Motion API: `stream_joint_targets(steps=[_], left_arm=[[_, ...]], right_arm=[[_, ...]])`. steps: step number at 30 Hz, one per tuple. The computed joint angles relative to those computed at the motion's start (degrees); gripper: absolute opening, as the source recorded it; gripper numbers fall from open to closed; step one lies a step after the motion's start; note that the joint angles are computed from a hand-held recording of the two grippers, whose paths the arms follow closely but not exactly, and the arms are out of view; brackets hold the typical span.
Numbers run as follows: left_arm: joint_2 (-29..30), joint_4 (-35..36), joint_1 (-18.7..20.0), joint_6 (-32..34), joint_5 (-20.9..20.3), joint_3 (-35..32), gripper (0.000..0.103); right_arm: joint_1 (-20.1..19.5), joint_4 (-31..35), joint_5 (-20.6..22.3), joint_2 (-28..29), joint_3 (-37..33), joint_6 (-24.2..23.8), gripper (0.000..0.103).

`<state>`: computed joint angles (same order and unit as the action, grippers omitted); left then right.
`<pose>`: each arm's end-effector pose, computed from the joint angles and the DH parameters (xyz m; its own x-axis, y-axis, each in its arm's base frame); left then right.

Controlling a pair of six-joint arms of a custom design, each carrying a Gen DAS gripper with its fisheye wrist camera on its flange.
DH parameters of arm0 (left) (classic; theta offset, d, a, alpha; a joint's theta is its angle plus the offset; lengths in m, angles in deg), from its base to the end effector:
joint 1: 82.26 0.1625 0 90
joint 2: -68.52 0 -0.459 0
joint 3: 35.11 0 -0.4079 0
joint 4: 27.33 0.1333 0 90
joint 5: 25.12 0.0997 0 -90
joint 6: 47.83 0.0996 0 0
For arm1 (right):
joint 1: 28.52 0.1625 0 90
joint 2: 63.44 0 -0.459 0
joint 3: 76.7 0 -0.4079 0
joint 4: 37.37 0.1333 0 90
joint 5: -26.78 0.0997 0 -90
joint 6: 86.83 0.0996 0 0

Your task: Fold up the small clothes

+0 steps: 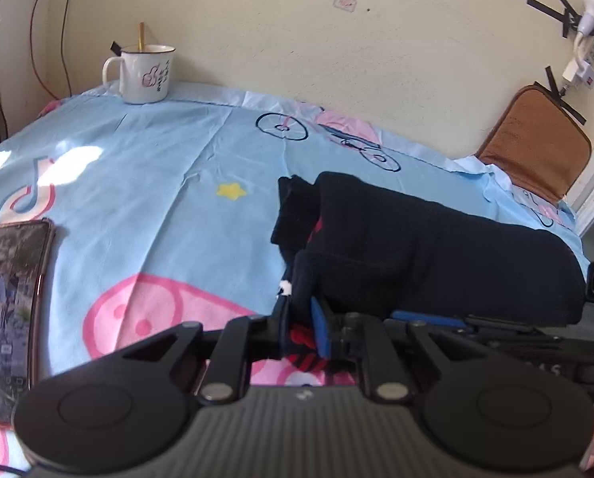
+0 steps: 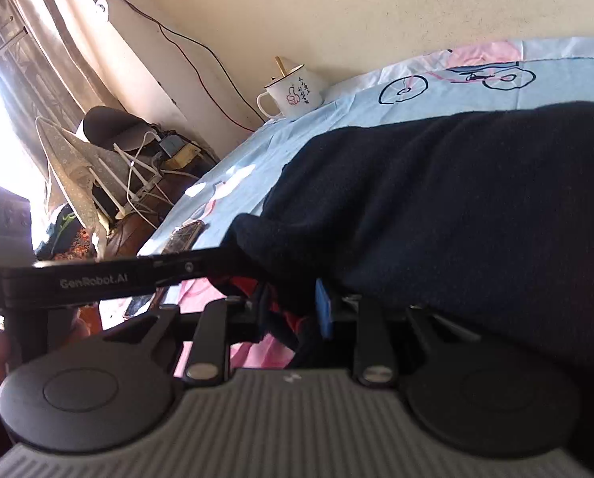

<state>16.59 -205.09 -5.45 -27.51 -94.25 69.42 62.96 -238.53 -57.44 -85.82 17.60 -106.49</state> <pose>0.0124 -0.6868 0.1811 -0.8322 0.2890 -0.4731 0.5071 0.7418 -0.4389 0.1611 -0.6870 -0.0642 -0.9283 -0.3447 0.1394 -0.3529 0.6990 -0.6219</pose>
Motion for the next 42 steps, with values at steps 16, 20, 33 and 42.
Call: stream_joint_targets(steps=[16,20,33,42], left_arm=[[9.03,-3.93,-3.89,7.24,2.18,-6.01,0.015],[7.65,-1.19,-2.78,4.37,0.42,-6.04,0.011],[8.97,7.85,-4.03,0.58,-15.21,-8.58,0.018],[12.16,4.07,-3.07,4.74,-12.57,-8.71,0.006]], right_arm=[[-5.77,-36.69,-11.77,-5.48,17.48,11.67,0.027],[-7.29,-38.96,-7.44,-7.14,21.49,12.91,0.036],[-9.82,-45.52,-8.22,-7.24,24.85,19.4,0.072],[-5.49,-36.71,-13.95,-5.51,18.74,14.48,0.031]])
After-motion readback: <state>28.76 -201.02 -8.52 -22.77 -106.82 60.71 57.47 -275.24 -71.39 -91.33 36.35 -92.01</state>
